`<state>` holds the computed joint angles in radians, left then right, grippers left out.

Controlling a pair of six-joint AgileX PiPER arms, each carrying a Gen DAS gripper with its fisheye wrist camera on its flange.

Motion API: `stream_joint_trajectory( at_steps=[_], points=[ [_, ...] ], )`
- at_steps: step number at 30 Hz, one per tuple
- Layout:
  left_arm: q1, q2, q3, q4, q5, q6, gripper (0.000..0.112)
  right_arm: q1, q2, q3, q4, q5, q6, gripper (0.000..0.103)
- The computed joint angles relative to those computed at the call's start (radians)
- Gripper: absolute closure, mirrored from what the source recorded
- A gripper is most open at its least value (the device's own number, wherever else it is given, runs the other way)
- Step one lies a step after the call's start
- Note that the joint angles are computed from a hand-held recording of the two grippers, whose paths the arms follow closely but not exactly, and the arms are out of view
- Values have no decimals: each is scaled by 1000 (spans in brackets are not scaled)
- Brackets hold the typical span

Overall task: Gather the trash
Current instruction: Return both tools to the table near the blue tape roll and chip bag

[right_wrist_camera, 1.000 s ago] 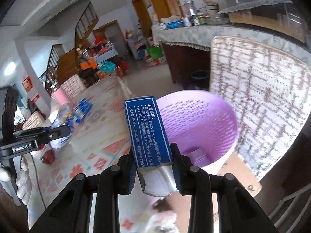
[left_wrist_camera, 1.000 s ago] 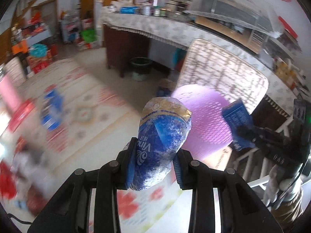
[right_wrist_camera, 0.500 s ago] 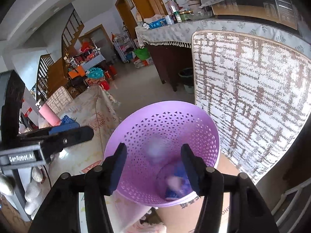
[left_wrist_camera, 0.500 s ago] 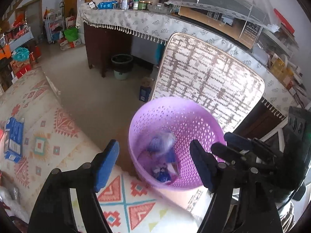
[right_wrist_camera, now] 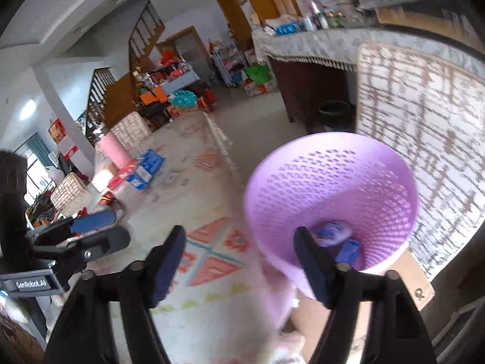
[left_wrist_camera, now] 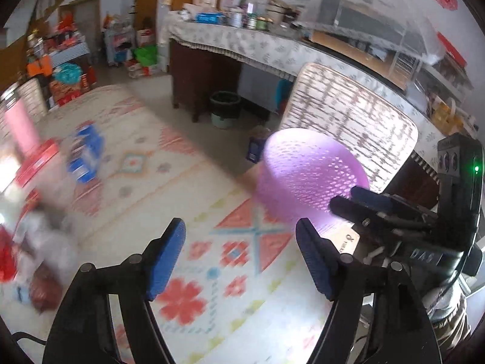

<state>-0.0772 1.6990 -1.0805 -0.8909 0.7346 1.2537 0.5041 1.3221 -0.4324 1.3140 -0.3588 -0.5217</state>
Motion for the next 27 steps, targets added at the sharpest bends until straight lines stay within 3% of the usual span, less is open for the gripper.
stream_joint_trajectory(
  at_steps=[2, 5, 7, 13, 16, 18, 23, 27],
  points=[
    [96, -16, 14, -26, 32, 52, 38, 105, 33, -18, -16, -113, 79, 4],
    [242, -23, 17, -67, 70, 120, 38, 202, 110, -72, -87, -192, 191, 1],
    [346, -6, -7, -83, 101, 153, 38, 227, 173, -127, -133, -179, 236, 1],
    [581, 123, -141, -61, 59, 177, 38, 227, 420, -361, -323, -42, 400, 1],
    [639, 231, -243, -22, 13, 128, 38, 234, 523, -470, -378, -8, 439, 2],
    [659, 318, -341, 34, 22, 36, 38, 235, 591, -541, -452, 13, 509, 2],
    [649, 468, -521, 149, 31, -153, 38, 227, 667, -592, -745, 22, 794, 3],
    [614, 526, -597, 164, 32, -183, 38, 247, 661, -577, -665, -3, 719, 3]
  ],
)
